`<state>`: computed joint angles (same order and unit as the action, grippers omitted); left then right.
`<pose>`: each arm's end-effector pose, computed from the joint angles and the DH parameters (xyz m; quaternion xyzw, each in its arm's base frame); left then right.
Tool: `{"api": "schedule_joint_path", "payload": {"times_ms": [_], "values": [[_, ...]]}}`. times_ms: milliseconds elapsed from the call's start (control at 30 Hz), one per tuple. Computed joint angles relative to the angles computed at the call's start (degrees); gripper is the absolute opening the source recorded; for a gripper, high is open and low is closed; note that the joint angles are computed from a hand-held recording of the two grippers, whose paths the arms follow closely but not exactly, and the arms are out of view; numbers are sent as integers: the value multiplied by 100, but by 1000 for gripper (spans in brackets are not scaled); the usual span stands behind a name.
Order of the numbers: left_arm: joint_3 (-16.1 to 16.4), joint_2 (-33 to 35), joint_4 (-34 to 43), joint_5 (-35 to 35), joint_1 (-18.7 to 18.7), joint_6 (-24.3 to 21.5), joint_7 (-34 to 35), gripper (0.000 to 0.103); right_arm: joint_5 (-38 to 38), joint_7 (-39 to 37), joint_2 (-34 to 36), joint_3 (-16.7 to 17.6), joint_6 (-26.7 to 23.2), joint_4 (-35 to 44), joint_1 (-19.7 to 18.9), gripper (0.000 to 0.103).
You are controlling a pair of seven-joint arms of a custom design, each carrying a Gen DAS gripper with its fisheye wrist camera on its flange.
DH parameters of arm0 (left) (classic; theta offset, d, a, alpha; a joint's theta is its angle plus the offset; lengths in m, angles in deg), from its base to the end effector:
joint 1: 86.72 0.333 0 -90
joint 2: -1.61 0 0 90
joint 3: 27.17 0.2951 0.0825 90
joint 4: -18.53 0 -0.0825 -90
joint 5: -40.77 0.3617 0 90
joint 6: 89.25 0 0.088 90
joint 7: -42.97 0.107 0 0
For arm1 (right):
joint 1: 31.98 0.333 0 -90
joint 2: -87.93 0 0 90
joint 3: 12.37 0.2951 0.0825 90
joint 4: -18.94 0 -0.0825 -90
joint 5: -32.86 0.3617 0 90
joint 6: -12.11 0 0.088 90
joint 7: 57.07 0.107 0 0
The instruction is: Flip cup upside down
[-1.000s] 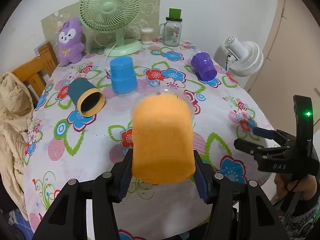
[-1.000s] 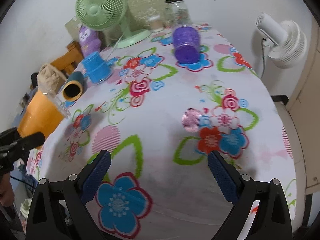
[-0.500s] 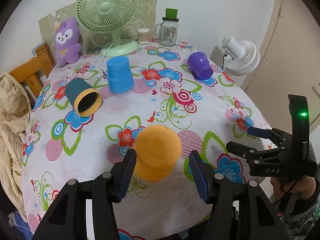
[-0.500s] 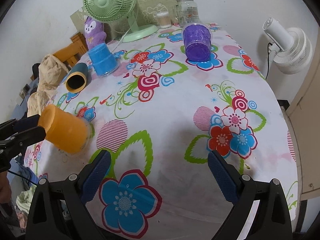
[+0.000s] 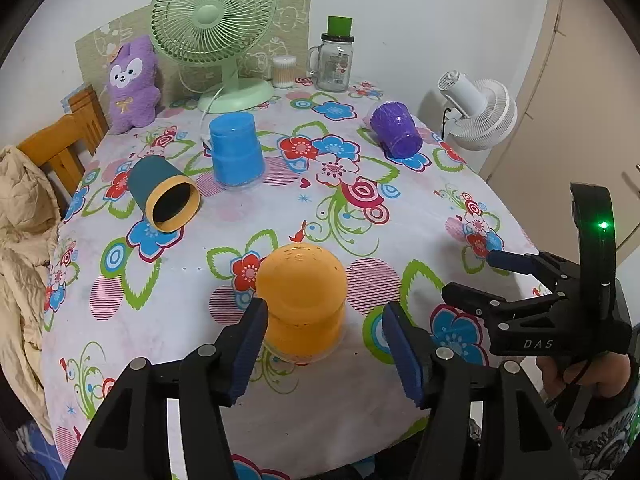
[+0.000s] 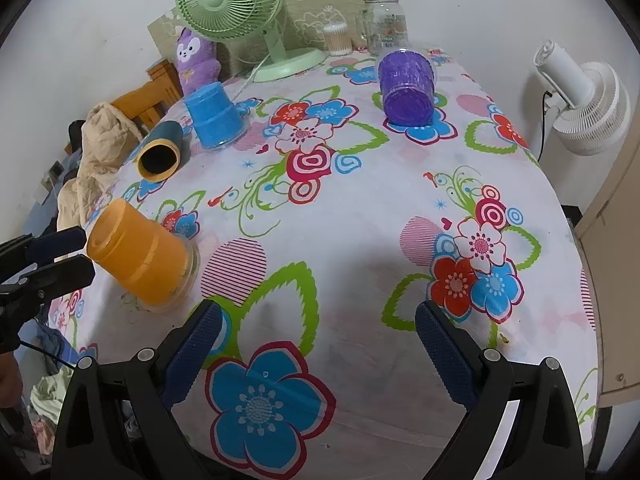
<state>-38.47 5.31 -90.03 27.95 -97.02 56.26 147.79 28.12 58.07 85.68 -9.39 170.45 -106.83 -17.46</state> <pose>0.5591 -0.2157 0.5207 -0.4931 0.8169 -0.2744 0.1194 0.5246 0.1693 0.4624 -0.6521 0.6962 -0.1448 0.2629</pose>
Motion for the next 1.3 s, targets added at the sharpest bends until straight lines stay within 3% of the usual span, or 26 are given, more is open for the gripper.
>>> {"api": "schedule_joint_path", "payload": {"times_ms": [500, 700, 833, 967, 1133, 1300], "values": [[34, -114, -127, 9, 51, 111, -73, 74, -267, 130, 50, 56, -124, 230, 43, 99], [45, -206, -195, -155, 89, 224, 33, 79, -278, 97, 13, 85, 66, 386, 107, 99], [56, -295, -269, -156, 102, 380, 12, 83, -1067, 664, 16, 149, -2, 640, 102, 99], [73, -409, -417, -175, 127, 689, -127, 95, -1827, 1235, 14, 177, 76, 794, 98, 99], [94, -511, -577, -153, 162, 1026, -282, 96, -2838, 2081, -18, 214, 42, 992, 71, 99], [111, -583, -645, -329, 183, 1229, -306, 96, -3184, 2292, 19, 242, -46, 1225, 125, 99]]}}
